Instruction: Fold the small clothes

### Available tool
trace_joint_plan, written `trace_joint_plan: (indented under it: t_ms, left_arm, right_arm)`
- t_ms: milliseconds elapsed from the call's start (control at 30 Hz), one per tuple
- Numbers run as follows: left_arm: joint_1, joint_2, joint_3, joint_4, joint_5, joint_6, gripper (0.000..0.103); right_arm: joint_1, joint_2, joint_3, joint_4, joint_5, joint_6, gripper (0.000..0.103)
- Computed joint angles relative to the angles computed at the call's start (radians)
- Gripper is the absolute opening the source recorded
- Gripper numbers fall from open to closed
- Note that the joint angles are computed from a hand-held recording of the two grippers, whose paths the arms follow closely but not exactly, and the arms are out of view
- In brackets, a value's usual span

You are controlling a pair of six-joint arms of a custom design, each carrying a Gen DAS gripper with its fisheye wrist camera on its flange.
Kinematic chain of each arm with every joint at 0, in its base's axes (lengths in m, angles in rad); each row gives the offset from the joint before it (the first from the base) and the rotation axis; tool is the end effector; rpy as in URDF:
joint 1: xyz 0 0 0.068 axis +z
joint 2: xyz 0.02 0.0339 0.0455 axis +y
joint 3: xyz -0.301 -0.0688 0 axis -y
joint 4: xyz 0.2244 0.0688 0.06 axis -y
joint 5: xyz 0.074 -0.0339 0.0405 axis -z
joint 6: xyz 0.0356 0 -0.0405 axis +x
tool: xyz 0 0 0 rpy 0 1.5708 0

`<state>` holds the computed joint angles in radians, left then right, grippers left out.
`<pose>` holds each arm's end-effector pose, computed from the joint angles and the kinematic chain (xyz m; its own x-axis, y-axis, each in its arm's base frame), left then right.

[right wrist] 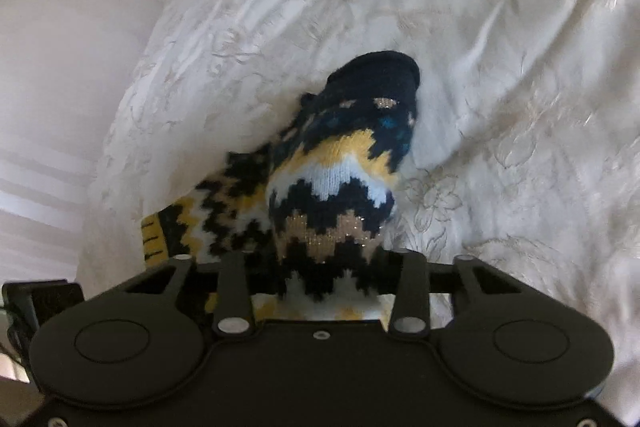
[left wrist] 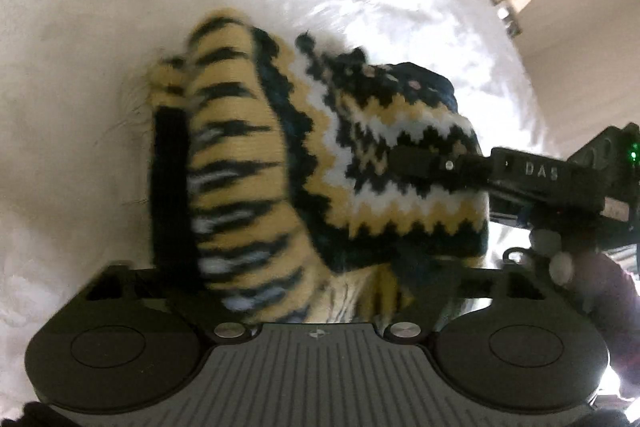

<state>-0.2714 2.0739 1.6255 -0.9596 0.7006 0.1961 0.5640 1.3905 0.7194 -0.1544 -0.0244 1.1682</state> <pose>0.3886 -0.1320 0.2341 -0.8729 0.3975 -0.2829 0.4850 0.6433 -0.5924 0.2137 0.1362 0.2365 -0.7479 0.6153 -0.2492 0.3565 0.6890 0.6310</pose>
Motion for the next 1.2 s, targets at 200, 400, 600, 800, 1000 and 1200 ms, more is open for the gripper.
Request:
trace_joint_plan:
  t_ms: [200,400,600,800,1000,1200]
  left_arm:
    - [-0.001,-0.106,-0.025,-0.051,0.086,0.028,0.07]
    - [0.006,-0.246,-0.095,-0.157,0.145,0.11,0.07]
    - [-0.02,-0.411,-0.262,-0.192,0.137,0.14,0.071]
    - [-0.086,-0.6,-0.498,-0.121,0.084,0.012,0.072]
    - [-0.179,-0.704,-0.618,0.046,0.015,-0.201,0.072]
    - [-0.192,-0.791,-0.757,0.234,-0.288,-0.299,0.072]
  right_arm:
    - [0.184,-0.106,0.137,-0.216,0.199,0.131,0.046]
    - [0.502,-0.179,0.276,-0.5,0.507,0.419,0.046]
    - [0.681,-0.186,0.355,-0.659,0.636,0.625,0.046]
    - [0.7,-0.219,0.326,-0.642,0.574,0.618,0.046]
    - [0.8,-0.272,0.268,-0.645,0.587,0.643,0.046]
    - [0.75,-0.248,0.25,-0.771,0.591,0.595,0.062]
